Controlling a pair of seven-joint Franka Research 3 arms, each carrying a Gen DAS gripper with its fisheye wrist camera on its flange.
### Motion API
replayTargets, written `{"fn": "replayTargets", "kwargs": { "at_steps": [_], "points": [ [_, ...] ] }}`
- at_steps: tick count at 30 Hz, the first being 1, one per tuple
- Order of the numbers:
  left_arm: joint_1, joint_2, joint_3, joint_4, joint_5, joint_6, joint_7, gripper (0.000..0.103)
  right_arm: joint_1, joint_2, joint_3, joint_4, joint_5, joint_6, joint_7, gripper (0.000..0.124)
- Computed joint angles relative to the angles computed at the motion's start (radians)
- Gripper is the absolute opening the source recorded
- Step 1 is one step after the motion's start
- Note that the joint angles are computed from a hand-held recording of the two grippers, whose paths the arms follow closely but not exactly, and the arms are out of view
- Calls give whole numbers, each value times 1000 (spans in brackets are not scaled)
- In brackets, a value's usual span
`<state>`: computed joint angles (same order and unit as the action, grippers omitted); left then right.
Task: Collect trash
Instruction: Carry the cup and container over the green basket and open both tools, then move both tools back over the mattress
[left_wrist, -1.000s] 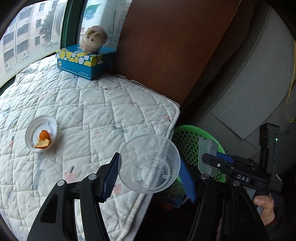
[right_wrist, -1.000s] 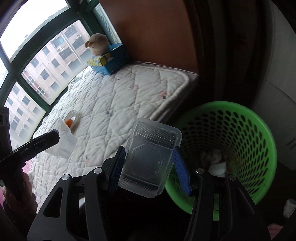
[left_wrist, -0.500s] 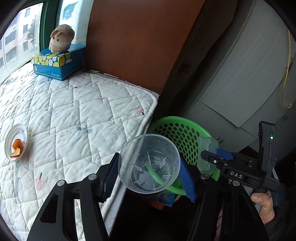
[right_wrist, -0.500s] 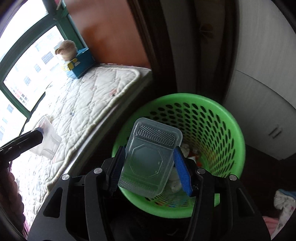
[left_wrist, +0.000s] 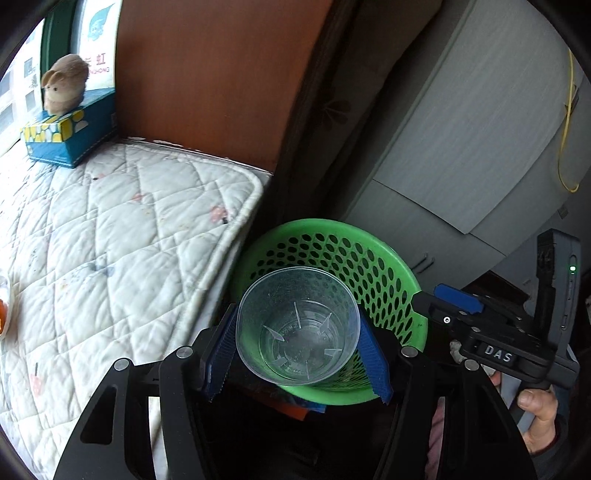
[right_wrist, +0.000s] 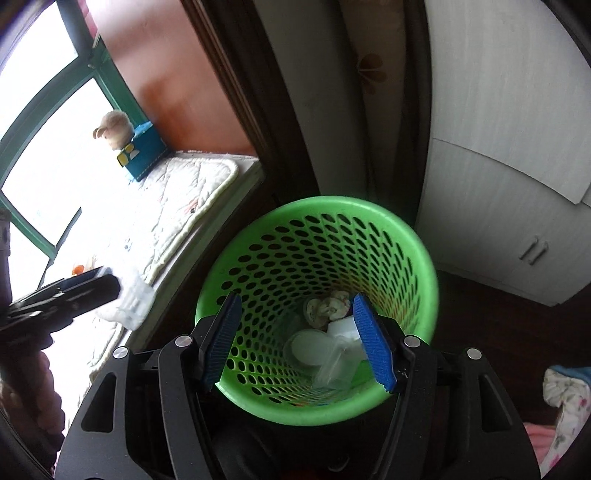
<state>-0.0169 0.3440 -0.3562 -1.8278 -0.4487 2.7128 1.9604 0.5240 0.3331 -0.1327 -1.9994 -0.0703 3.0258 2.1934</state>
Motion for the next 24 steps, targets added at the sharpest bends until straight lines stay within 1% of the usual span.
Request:
{"fn": "replayTargets", "kwargs": {
  "at_steps": [5,10,12,13,15,17,20,24],
  "points": [
    [-34,41,3,40,53,-16,-36,60,15,-32,-27,-50,-12,36,25,65],
    [-35,80,-20,77,59,-48,-49,61,21,-52,-42,-82,-19,53,38,66],
    [-34,88,-29,81,56,-52,-42,61,16,-54,-38,-89,-14,58,37,66],
    [-34,90,-33,82,56,-52,-39,61,18,-57,-42,-92,-15,58,40,66],
    [-32,93,-41,82,50,-53,-31,64,11,-59,-35,-97,-9,61,35,66],
    [-34,90,-42,76,49,-43,-28,67,17,-62,-41,-102,-12,63,39,66],
    [-29,83,-46,65,41,-39,-20,67,23,-65,-46,-106,-15,66,46,66],
    [-18,52,-45,28,30,-11,-3,67,27,-69,-44,-107,-19,71,40,66]
  ]
}}
